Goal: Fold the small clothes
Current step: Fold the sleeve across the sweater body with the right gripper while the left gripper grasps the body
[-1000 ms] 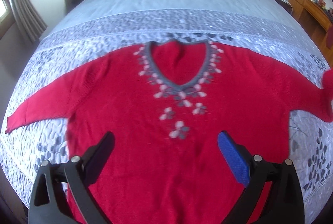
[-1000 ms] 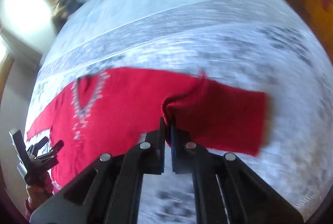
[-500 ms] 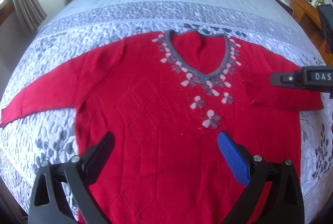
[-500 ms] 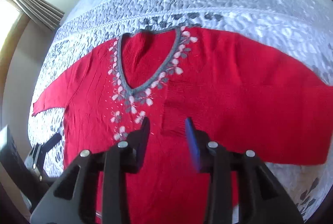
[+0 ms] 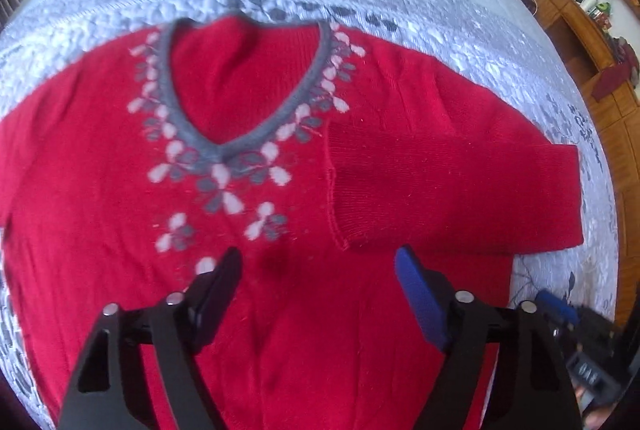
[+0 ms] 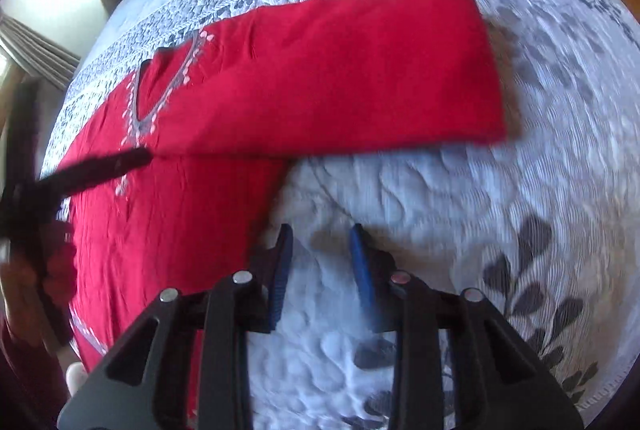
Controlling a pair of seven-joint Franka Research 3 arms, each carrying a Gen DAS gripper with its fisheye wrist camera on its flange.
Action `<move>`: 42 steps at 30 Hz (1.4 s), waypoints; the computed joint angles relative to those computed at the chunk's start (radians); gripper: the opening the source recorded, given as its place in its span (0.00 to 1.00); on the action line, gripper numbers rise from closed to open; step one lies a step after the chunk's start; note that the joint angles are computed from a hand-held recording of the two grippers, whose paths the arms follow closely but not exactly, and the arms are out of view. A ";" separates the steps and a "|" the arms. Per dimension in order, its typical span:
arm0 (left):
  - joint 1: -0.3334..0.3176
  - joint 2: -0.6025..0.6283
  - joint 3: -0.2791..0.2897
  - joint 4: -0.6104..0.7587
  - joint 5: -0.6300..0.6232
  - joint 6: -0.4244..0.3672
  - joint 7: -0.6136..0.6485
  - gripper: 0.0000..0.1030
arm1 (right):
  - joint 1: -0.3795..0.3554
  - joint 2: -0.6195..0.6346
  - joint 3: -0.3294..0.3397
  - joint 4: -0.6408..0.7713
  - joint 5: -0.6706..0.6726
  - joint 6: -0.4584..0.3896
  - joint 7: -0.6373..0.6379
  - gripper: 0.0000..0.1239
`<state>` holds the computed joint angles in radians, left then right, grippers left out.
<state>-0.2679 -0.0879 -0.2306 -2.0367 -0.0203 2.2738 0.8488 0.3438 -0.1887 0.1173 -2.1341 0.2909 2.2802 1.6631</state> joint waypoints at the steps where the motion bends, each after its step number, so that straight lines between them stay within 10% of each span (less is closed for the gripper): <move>1: 0.000 0.021 0.004 0.012 -0.029 -0.003 0.012 0.65 | 0.001 -0.013 -0.002 -0.018 0.006 0.012 -0.011 0.23; 7: -0.005 0.059 -0.010 0.050 0.008 0.003 -0.004 0.41 | 0.006 -0.052 -0.002 -0.091 0.036 0.102 -0.050 0.23; 14: -0.007 0.136 -0.014 0.136 0.007 -0.019 -0.001 0.35 | 0.007 -0.066 -0.013 -0.103 0.066 0.114 -0.079 0.24; 19: 0.001 0.119 -0.010 0.105 0.004 0.035 -0.048 0.07 | 0.003 -0.070 -0.008 -0.107 0.067 0.119 -0.084 0.24; 42: 0.238 -0.277 0.108 -0.235 0.390 0.050 -0.174 0.03 | 0.004 -0.052 -0.009 -0.084 0.078 0.133 -0.090 0.35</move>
